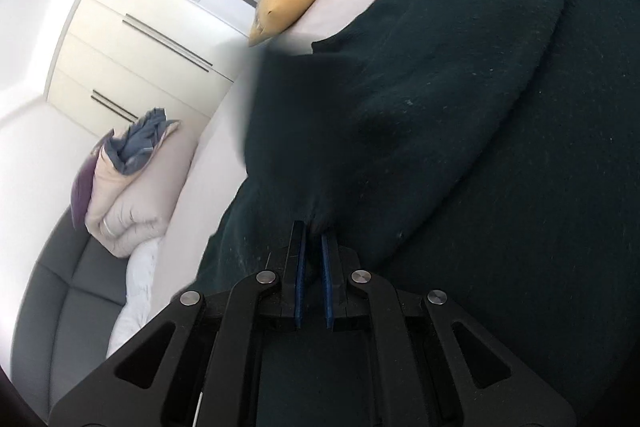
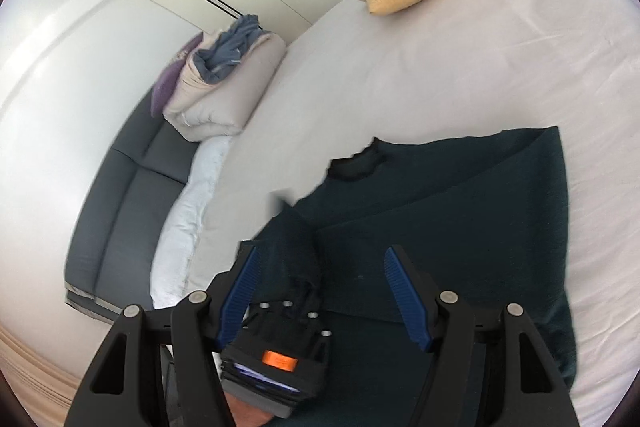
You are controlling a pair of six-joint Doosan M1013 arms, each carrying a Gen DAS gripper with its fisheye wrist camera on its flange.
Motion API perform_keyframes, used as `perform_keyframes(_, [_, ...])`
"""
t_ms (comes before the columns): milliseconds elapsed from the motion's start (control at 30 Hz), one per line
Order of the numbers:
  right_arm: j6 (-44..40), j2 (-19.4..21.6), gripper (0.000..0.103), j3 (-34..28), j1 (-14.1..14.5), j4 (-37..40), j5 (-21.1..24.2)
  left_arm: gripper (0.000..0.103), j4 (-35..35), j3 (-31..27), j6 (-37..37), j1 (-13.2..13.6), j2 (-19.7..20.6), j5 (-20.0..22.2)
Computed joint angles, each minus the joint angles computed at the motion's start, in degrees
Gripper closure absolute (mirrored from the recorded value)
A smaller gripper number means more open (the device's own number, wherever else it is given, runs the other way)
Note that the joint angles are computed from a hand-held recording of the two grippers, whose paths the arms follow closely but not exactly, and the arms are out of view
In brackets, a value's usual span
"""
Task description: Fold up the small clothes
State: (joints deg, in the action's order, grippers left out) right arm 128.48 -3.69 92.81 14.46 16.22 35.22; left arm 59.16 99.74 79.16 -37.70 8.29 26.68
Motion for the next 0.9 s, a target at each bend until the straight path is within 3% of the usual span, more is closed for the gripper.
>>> perform_keyframes(167, [-11.77, 5.42, 0.034, -3.78, -1.05, 11.32, 7.39, 0.097, -1.82, 0.72, 0.27, 1.31, -0.88, -1.8])
perform_keyframes(233, [-8.75, 7.42, 0.034, -5.13, -0.57, 9.07, 9.11, 0.097, -4.44, 0.8, 0.22, 1.99, -1.17, -2.81])
perform_keyframes(400, [-6.24, 11.68, 0.034, -6.8, -1.11, 10.97, 10.51, 0.097, -11.8, 1.58, 4.18, 4.25, -2.73, -5.32])
perform_keyframes(567, [-6.27, 14.34, 0.036, -6.84, -2.12, 15.99, 8.79, 0.097, -9.34, 2.75, 0.14, 3.53, -2.98, -5.87])
perform_keyframes(667, [-7.15, 15.65, 0.055, -8.08, -1.67, 16.26, 8.86, 0.097, -8.44, 2.68, -1.22, 3.58, -2.71, -6.15])
perform_keyframes(700, [-7.6, 16.03, 0.069, -8.68, -1.49, 15.57, 9.57, 0.097, -8.86, 2.42, -0.99, 3.71, -2.54, -6.09])
perform_keyframes(767, [-8.01, 16.69, 0.087, -10.01, -0.74, 12.55, 11.18, 0.096, -9.08, 2.1, -1.52, 3.93, -2.5, -5.92])
perform_keyframes(833, [-7.8, 16.15, 0.09, -9.54, -0.47, 11.23, 10.45, 0.096, -12.77, 1.15, 0.95, 4.24, -2.2, -5.58])
perform_keyframes(900, [-7.15, 14.87, 0.091, -8.24, -0.47, 10.05, 8.84, 0.096, -23.52, 0.23, 8.14, 5.48, -2.99, -5.38])
